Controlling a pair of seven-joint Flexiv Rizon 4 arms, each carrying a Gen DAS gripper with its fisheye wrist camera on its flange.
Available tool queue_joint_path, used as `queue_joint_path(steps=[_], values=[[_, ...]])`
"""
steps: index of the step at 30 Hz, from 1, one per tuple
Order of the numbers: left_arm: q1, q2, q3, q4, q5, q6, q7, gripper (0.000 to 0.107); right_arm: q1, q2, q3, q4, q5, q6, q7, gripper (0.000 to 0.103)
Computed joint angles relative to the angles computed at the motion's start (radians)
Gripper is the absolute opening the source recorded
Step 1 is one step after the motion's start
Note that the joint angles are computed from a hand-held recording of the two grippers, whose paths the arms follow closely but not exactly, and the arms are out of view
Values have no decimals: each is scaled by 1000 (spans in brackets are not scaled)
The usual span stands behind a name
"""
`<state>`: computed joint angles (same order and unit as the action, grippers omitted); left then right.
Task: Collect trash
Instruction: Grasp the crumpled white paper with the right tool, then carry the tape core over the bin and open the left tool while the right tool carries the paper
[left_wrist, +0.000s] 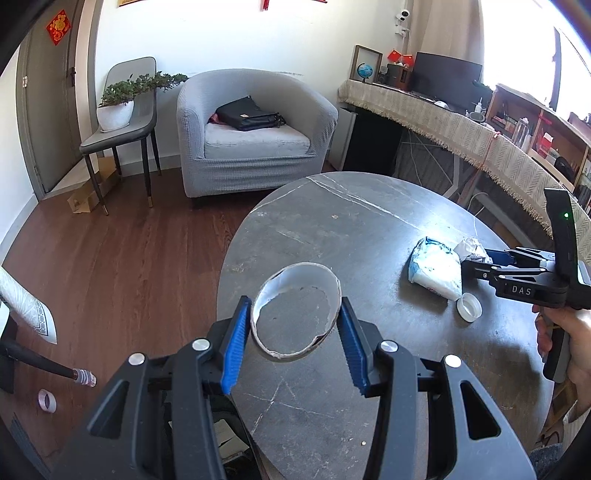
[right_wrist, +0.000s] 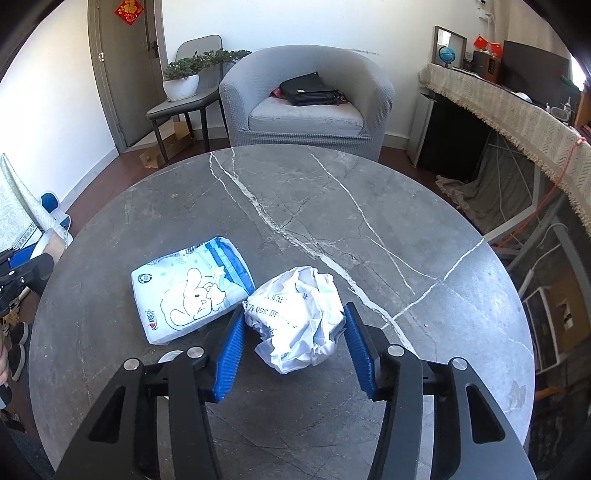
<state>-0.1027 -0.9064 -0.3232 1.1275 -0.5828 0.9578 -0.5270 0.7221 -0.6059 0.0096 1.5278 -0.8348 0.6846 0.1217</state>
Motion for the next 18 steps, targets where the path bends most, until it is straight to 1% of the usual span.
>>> queue_joint_path(steps=[2,5,11,14,18], values=[[6,7,-1,14,-3,11,4,50,-1,2,2,1,1,10,6,52],[15,15,-2,31,-8,19,4,50,9,7,-2,-9,-8,-9,9,52],[25,18,9,34,-12,41,-20,50,37,11,-19,-45,-78,-29,38,52],[29,16,19,33,-4,61,-37,50,34,-10,-23,-70,-102,13,43,52],[38,12,34,27,11,82,-67,50,39,-61,-34,-148,-104,57,0,52]])
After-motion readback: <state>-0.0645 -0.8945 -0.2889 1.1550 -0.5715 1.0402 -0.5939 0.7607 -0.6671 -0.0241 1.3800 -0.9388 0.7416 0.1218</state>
